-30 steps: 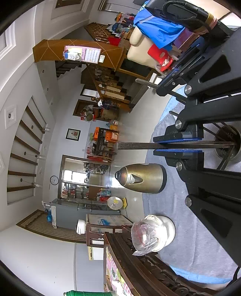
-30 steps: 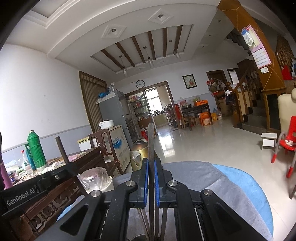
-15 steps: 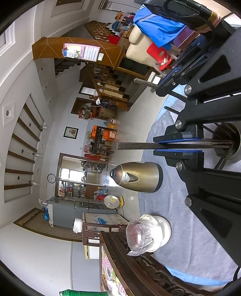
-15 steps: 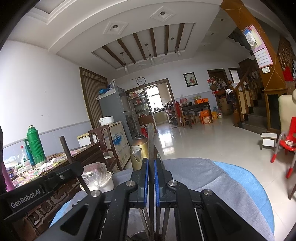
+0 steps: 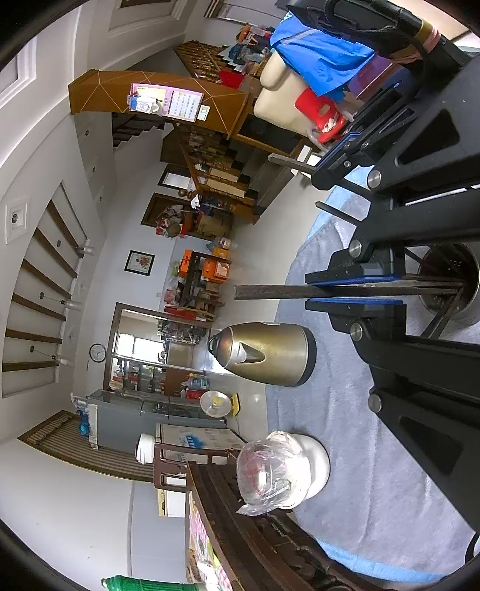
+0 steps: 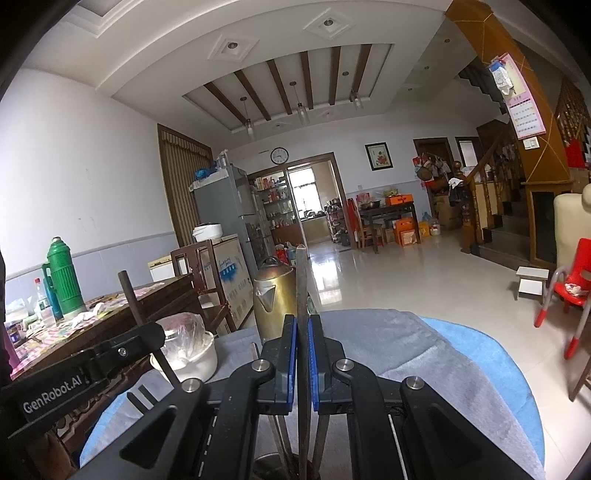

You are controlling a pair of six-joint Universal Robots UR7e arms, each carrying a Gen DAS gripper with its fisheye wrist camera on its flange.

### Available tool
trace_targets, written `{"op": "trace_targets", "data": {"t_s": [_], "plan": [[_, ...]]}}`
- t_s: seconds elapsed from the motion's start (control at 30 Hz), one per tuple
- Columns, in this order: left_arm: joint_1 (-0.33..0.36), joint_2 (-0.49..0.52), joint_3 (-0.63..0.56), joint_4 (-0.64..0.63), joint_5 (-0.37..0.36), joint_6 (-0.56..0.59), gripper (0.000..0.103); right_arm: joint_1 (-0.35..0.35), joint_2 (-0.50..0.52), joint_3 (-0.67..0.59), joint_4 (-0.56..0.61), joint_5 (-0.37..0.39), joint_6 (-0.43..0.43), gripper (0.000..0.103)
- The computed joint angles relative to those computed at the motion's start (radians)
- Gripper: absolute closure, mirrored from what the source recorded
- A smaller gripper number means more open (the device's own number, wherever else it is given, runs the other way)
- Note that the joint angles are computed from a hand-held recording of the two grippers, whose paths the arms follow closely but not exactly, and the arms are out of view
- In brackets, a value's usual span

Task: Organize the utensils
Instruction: 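Push the chopsticks down into the grey cup with both closed grippers, then open both grippers and pull them back up from the grey cup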

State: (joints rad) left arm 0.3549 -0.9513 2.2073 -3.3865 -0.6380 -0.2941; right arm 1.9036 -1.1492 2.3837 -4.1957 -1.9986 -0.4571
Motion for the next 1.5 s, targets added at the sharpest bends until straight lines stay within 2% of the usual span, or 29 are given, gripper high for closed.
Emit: {"op": "trace_targets", "data": {"t_s": [0.33,0.97,1.13,1.43,1.5], "plan": [[0.012,-0.004,0.017,0.051,-0.020,-0.044,0.096,-0.015,0.005,0.030,0.009,0.007,0.020,0.096],[-0.040,-0.060,0.078,0.124,-0.034,-0.080,0.096,-0.041,-0.045,0.110,0.057,0.060,0.055,0.096],[-0.058,-0.104,0.103,0.213,-0.024,-0.153,0.096,-0.044,-0.048,0.121,0.062,0.074,0.056,0.096],[-0.121,-0.209,0.162,0.469,0.049,-0.310,0.095,-0.032,-0.035,0.134,0.051,0.096,0.044,0.095],[-0.128,-0.239,0.175,0.547,0.047,-0.368,0.091,-0.028,-0.028,0.134,0.048,0.098,0.043,0.095]]}}
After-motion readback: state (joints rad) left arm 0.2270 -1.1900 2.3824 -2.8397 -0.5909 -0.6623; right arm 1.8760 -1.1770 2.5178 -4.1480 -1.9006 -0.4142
